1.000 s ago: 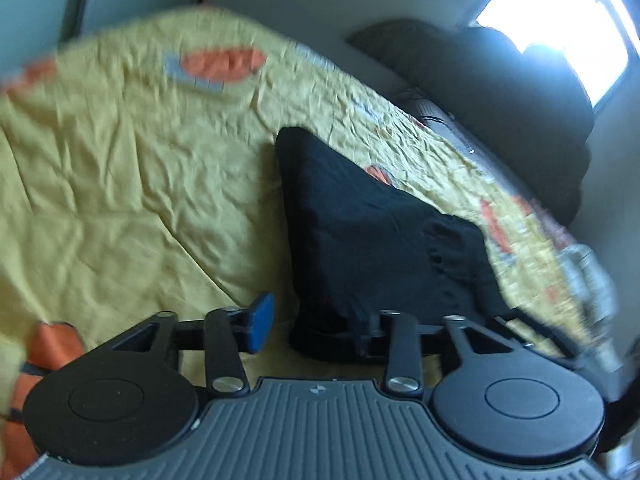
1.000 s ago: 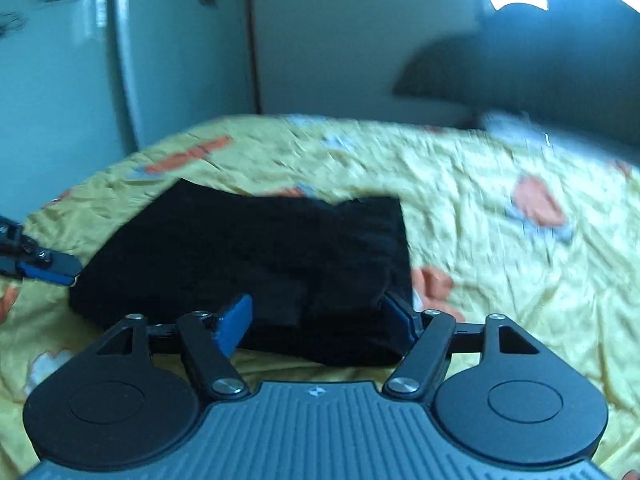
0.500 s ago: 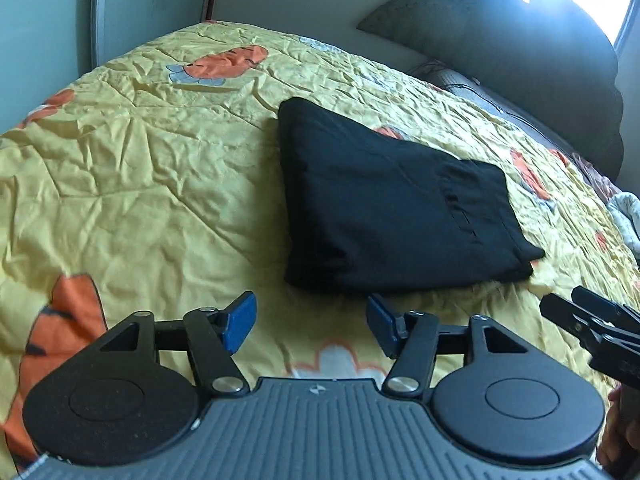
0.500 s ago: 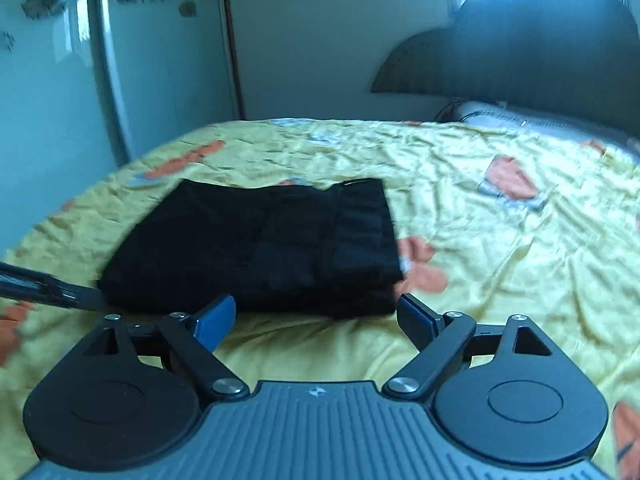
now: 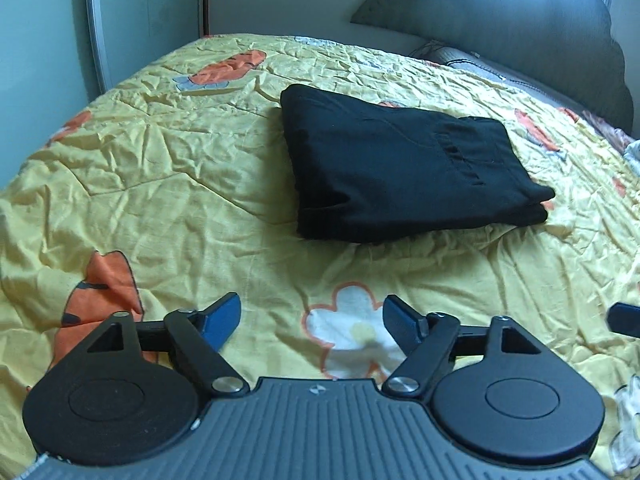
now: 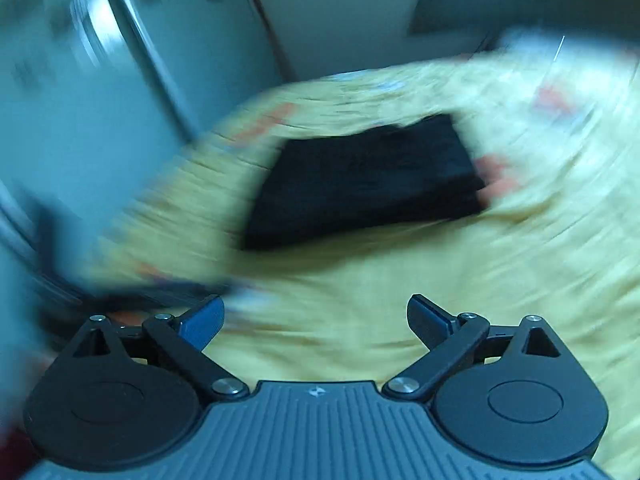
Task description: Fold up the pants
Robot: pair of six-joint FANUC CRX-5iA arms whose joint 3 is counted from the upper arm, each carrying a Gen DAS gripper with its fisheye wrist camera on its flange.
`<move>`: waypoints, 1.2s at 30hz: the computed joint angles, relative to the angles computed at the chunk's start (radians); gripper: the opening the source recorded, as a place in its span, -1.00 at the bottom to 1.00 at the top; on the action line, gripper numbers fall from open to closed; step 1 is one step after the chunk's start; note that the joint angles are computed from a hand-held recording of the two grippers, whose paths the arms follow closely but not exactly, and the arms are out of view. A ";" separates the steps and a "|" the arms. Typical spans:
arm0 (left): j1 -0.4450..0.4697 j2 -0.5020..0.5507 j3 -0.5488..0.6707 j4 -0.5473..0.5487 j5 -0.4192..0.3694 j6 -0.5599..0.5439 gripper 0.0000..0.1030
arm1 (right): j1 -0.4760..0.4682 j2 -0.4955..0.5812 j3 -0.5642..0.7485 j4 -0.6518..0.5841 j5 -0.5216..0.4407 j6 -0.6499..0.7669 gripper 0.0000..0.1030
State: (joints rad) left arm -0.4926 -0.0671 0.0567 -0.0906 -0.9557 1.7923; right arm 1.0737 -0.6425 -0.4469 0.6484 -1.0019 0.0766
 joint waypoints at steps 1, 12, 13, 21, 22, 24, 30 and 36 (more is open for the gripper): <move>-0.003 0.004 0.004 -0.008 -0.004 0.007 0.61 | -0.026 -0.040 -0.032 -0.013 0.099 -0.049 0.94; -0.045 0.013 -0.004 -0.083 0.021 0.057 0.73 | 0.031 0.191 -0.012 0.190 -0.284 -0.015 1.00; -0.047 0.013 -0.005 -0.086 0.024 0.062 0.75 | 0.023 0.189 -0.010 0.173 -0.269 -0.025 1.00; -0.059 0.007 -0.033 -0.097 0.092 0.074 0.78 | 0.013 0.213 -0.033 0.181 -0.288 -0.056 1.00; -0.062 0.006 -0.038 -0.098 0.102 0.078 0.79 | 0.010 0.219 -0.032 0.182 -0.289 -0.054 1.00; -0.070 0.008 -0.038 -0.111 0.108 0.092 0.81 | 0.004 0.227 -0.039 0.193 -0.289 -0.052 1.00; -0.093 0.012 -0.036 -0.160 0.117 0.130 0.89 | -0.003 0.204 -0.061 0.190 -0.263 -0.042 1.00; -0.110 0.013 -0.039 -0.204 0.126 0.161 0.97 | -0.012 0.194 -0.079 0.195 -0.260 -0.052 1.00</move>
